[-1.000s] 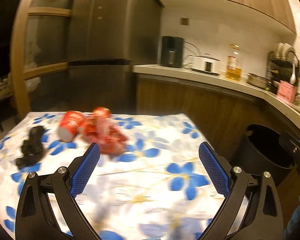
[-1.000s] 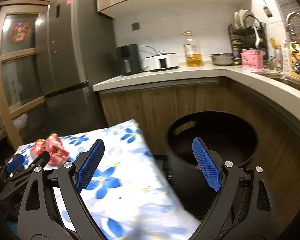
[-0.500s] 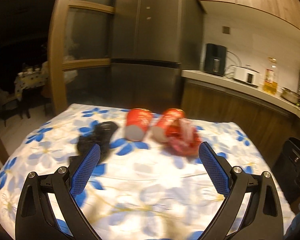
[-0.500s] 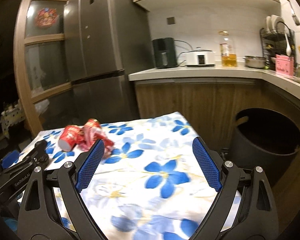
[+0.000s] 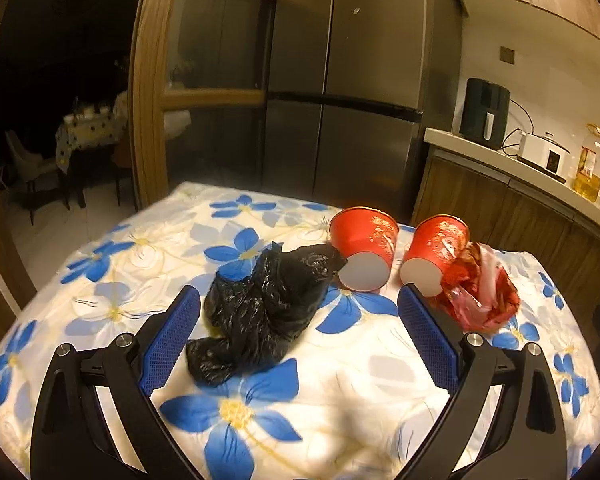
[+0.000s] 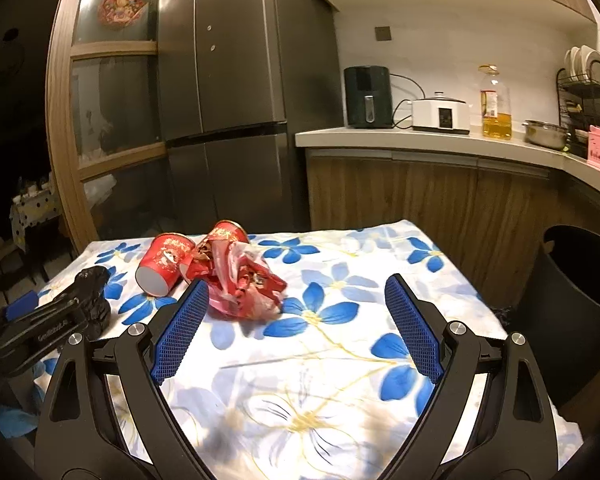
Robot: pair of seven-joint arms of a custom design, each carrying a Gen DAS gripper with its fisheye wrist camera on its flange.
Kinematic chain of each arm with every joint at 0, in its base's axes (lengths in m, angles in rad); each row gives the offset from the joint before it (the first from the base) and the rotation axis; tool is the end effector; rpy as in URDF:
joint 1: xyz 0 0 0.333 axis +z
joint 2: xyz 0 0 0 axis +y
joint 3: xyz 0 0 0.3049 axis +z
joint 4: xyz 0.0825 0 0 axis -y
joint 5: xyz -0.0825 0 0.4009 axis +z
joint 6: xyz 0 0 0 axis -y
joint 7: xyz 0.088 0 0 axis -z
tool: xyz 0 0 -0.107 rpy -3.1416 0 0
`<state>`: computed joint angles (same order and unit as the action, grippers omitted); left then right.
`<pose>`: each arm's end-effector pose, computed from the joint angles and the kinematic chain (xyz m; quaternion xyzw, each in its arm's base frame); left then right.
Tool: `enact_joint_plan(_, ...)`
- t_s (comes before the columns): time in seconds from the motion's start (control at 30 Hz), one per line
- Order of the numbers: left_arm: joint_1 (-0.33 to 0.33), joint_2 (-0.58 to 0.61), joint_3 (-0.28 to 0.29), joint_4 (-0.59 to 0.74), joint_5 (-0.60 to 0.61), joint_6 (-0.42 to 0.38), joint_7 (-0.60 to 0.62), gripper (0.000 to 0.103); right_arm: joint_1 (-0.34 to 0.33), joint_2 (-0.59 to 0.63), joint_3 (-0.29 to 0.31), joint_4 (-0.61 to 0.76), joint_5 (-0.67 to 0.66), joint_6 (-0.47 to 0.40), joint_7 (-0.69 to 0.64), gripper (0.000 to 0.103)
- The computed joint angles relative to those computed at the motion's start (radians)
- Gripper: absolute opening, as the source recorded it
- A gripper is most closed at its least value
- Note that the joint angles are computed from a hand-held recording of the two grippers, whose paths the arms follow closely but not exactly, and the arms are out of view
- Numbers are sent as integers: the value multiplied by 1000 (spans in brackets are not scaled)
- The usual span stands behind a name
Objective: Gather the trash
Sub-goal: 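Move both open tools back over the cups and bags on the table, then grasp the black plastic bag with the left tool while the right tool grasps the red printed bag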
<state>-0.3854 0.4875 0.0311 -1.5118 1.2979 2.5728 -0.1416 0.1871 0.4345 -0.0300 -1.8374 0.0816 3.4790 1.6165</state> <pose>0.6886 -0.2759 0.4190 -0.7134 0.4777 -0.3298 0.3925 0.6863 0.1020 0.4234 -0.5901 0.5743 -0.3536 0.4438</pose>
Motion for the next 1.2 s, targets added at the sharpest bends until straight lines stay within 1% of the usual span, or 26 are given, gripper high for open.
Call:
enact_joint_plan(0.1, 17, 38, -6, 49, -51, 7, 46, 95, 4, 39, 4, 56, -2, -24, 0, 88)
enact_joint_plan(0.17, 18, 57, 0, 72, -79, 15, 79, 94, 19, 66, -7, 95, 4, -43, -3, 88)
enact_joint_plan(0.23, 23, 75, 3, 92, -123, 29, 115, 90, 19, 93, -2, 134, 0, -62, -1, 87)
enact_joint_plan(0.3, 26, 85, 10, 98, -165, 47, 133, 89, 24, 120, -4, 175, -1, -86, 3, 87)
enact_joint_plan(0.43, 31, 95, 24, 98, -237, 79, 161, 80, 52, 163, -30, 238, 6, -120, 13, 85)
enact_joint_plan(0.5, 41, 105, 19, 104, -293, 87, 198, 73, 59, 185, -37, 271, 5, -139, 18, 85)
enact_joint_plan(0.53, 40, 109, 22, 105, -314, 90, 211, 66, 63, 192, -41, 281, 4, -146, 22, 84)
enact_joint_plan(0.57, 47, 114, 18, 107, -345, 95, 233, 58, 67, 201, -44, 294, 3, -153, 25, 84)
enact_joint_plan(0.6, 48, 117, 19, 107, -368, 103, 248, 53, 73, 209, -51, 306, 2, -161, 28, 83)
enact_joint_plan(0.63, 48, 118, 24, 104, -386, 112, 255, 43, 75, 215, -54, 314, 0, -167, 31, 82)
enact_joint_plan(0.67, 44, 116, 33, 98, -395, 124, 254, 36, 75, 222, -55, 326, -2, -178, 34, 81)
enact_joint_plan(0.7, 39, 114, 43, 91, -399, 139, 248, 33, 74, 226, -54, 332, -6, -184, 37, 79)
enact_joint_plan(0.77, 28, 106, 65, 71, -395, 173, 226, 21, 70, 236, -50, 349, -12, -200, 44, 76)
enact_joint_plan(0.83, 12, 96, 86, 57, -382, 185, 203, 11, 70, 244, -50, 364, -18, -215, 52, 70)
enact_joint_plan(0.93, -13, 66, 118, 17, -328, 215, 139, 8, 63, 254, -44, 380, -29, -228, 60, 68)
enact_joint_plan(1.0, -39, 38, 141, -10, -256, 216, 74, 7, 54, 261, -33, 393, -36, -240, 63, 66)
enact_joint_plan(1.1, -55, 7, 143, -30, -150, 193, 6, 7, 36, 277, -14, 423, -43, -275, 69, 61)
enact_joint_plan(1.17, -47, -7, 127, -39, -111, 188, -19, 7, 9, 293, 20, 454, -46, -315, 63, 57)
enact_joint_plan(1.2, -41, -14, 119, -44, -94, 189, -34, 7, -7, 301, 40, 469, -47, -336, 55, 52)
